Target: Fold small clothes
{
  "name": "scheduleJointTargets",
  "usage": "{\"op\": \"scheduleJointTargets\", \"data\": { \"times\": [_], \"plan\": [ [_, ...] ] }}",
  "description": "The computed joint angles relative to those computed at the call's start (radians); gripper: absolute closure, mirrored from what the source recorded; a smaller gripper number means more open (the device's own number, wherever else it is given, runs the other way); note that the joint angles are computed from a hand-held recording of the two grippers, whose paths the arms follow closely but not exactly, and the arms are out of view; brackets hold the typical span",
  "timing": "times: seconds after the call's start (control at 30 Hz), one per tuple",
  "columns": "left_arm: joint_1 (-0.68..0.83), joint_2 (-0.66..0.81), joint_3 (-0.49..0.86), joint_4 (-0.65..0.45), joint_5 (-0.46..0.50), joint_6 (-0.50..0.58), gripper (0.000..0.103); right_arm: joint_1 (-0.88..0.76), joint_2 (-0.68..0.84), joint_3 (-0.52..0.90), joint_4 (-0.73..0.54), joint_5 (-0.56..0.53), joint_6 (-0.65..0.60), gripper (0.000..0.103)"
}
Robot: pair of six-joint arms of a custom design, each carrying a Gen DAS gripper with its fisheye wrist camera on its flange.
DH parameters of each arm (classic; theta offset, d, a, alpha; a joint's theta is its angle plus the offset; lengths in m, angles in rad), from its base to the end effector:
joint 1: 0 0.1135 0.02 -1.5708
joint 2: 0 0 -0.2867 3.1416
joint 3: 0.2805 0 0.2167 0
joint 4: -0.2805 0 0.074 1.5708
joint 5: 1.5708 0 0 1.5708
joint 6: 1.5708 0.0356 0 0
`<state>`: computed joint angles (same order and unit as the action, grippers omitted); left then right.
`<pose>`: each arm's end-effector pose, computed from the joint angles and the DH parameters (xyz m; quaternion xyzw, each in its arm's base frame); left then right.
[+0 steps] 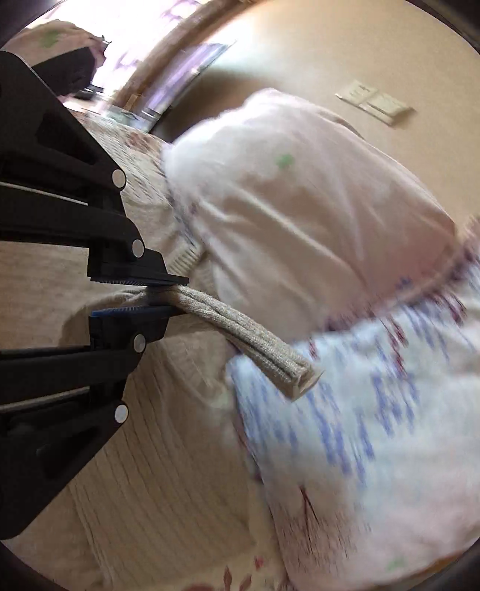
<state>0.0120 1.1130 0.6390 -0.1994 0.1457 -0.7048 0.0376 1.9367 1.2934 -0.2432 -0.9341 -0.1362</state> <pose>0.1914 -0.0029 0.2609 -0.2856 0.8526 -0.2086 0.3847 0.3840 0.0431 0.2306 -0.2235 0.8249 0.4089 0.3201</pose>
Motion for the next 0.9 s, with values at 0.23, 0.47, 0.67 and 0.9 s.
{"op": "scheduleJointTargets", "data": {
  "times": [0.23, 0.47, 0.67, 0.9],
  "plan": [
    [0.1, 0.042, -0.033, 0.099, 0.202, -0.076, 0.031, 0.023, 0.018, -0.031, -0.219, -0.008, -0.23, 0.036],
    [0.143, 0.214, 0.039, 0.148, 0.267, -0.14, 0.051, -0.331, 0.145, 0.079, -0.33, -0.225, -0.032, 0.037],
    [0.148, 0.316, 0.09, 0.168, 0.262, -0.218, 0.061, -0.432, 0.232, 0.126, -0.231, -0.138, 0.18, 0.044],
    [0.139, 0.394, 0.148, 0.173, 0.199, -0.254, 0.08, -0.426, 0.248, 0.101, -0.013, -0.014, 0.367, 0.058]
  ]
}}
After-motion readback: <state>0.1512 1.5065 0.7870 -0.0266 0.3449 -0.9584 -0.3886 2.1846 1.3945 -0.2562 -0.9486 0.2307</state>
